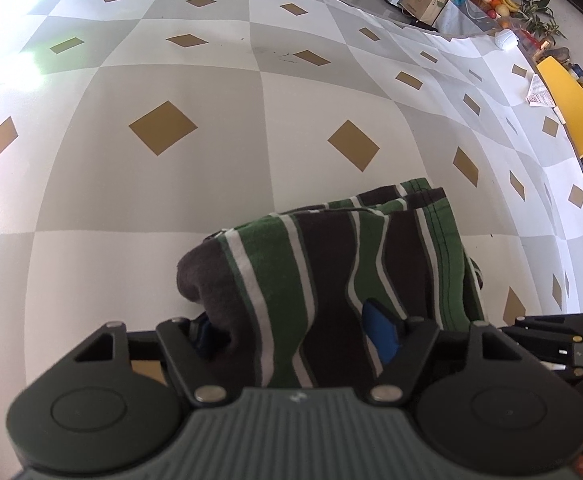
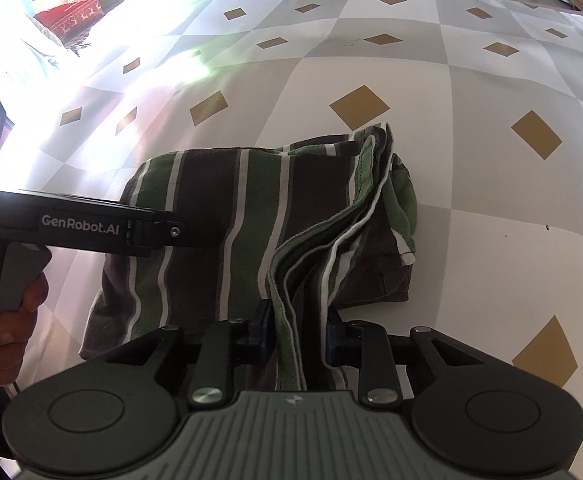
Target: Fold clothes
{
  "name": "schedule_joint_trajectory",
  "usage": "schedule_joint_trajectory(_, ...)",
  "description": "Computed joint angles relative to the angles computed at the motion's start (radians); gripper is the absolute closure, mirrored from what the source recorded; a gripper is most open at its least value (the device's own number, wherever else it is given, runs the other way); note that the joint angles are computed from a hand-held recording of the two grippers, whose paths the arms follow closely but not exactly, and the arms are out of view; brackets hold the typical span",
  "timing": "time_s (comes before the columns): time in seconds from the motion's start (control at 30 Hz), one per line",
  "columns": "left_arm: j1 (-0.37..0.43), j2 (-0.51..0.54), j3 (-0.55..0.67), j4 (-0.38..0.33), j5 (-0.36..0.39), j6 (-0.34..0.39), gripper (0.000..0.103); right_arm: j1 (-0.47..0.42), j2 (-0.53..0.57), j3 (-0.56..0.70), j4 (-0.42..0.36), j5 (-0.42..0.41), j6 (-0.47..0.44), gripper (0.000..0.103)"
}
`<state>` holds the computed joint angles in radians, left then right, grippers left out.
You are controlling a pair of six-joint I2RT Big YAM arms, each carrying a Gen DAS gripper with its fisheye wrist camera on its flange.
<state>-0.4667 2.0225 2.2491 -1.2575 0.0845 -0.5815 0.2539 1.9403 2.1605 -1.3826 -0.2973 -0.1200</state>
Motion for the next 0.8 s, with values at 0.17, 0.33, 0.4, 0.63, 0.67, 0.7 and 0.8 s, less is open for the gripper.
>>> schedule_joint_trajectory(0.17,-0.010,0.001,0.010,-0.002,-0.012,0.006,0.034,0.002,-0.012,-0.004,0.010,0.008,-0.011,0.080)
schedule_joint_trajectory(0.33,-0.017,0.011,0.021,-0.021,-0.012,0.018,0.034,-0.006,-0.017,-0.015,0.012,0.013,0.009,0.079)
schedule_joint_trajectory(0.4,-0.021,0.029,0.043,-0.051,-0.030,0.034,0.030,-0.009,-0.013,-0.014,0.008,0.018,0.016,0.074)
schedule_joint_trajectory(0.63,-0.040,0.049,0.065,-0.071,-0.073,0.102,0.009,-0.030,0.018,0.023,-0.029,0.007,0.069,0.058)
schedule_joint_trajectory(0.67,-0.043,0.049,0.065,-0.070,-0.076,0.113,0.007,-0.033,0.021,0.023,-0.031,0.003,0.072,0.057)
schedule_joint_trajectory(0.7,-0.046,0.052,0.068,-0.073,-0.081,0.124,0.007,-0.036,0.021,0.021,-0.029,-0.003,0.075,0.056)
schedule_joint_trajectory(0.8,-0.049,0.059,0.077,-0.078,-0.091,0.129,0.006,-0.037,0.023,0.022,-0.028,-0.007,0.072,0.056)
